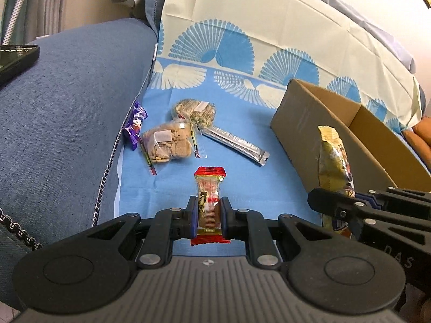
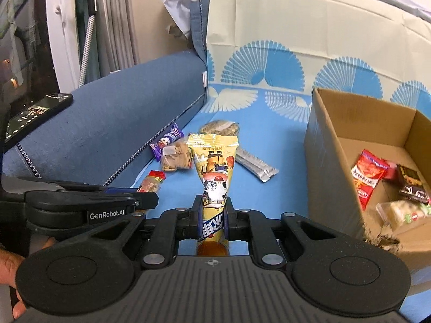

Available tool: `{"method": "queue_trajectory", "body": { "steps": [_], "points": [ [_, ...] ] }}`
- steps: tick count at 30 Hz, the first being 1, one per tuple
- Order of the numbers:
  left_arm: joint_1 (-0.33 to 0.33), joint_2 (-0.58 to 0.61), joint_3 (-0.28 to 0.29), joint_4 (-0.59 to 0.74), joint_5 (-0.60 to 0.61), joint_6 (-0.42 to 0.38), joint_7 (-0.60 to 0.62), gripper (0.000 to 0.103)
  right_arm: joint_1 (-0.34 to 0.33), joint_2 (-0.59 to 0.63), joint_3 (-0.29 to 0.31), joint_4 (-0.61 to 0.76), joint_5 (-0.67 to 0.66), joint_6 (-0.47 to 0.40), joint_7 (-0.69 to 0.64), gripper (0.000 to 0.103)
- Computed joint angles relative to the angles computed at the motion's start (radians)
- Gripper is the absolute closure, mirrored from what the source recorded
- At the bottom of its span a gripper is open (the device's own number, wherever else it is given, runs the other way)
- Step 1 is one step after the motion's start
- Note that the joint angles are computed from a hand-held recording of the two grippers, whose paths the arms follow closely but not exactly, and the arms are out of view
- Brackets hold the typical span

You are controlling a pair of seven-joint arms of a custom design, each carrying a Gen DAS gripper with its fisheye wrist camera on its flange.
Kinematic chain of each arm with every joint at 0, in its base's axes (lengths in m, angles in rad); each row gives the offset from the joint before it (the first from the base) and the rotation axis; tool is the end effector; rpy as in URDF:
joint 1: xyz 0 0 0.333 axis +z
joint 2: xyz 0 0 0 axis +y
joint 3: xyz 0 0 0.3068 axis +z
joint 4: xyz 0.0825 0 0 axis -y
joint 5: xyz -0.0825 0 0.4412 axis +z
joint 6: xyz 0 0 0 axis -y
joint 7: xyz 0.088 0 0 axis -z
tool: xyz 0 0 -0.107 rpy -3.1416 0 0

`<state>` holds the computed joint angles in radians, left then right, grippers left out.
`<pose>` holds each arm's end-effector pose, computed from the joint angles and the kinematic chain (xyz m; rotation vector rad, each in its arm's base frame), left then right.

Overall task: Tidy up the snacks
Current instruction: 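Lift both held snacks and carry them over the cardboard box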

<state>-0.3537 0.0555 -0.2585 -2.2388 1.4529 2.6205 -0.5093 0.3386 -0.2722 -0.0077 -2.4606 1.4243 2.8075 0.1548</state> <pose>0.4688 -0.3572 0.3175 -1.9077 1.4731 -0.8750 0.5020 0.1222 0.3928 -1.9000 1.1379 -0.3203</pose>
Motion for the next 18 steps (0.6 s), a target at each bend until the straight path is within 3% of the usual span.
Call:
{"method": "queue_trajectory", "body": {
  "steps": [13, 18],
  "points": [
    [-0.022, -0.009, -0.018, 0.003, 0.08, -0.092, -0.049, 0.086, -0.008, -0.038, -0.026, 0.013, 0.112, -0.084, -0.149, 0.089],
    [-0.044, 0.009, -0.026, 0.025, 0.07, -0.164, 0.006, 0.086, -0.02, -0.035, -0.031, 0.017, 0.208, -0.103, -0.304, 0.089]
  ]
}}
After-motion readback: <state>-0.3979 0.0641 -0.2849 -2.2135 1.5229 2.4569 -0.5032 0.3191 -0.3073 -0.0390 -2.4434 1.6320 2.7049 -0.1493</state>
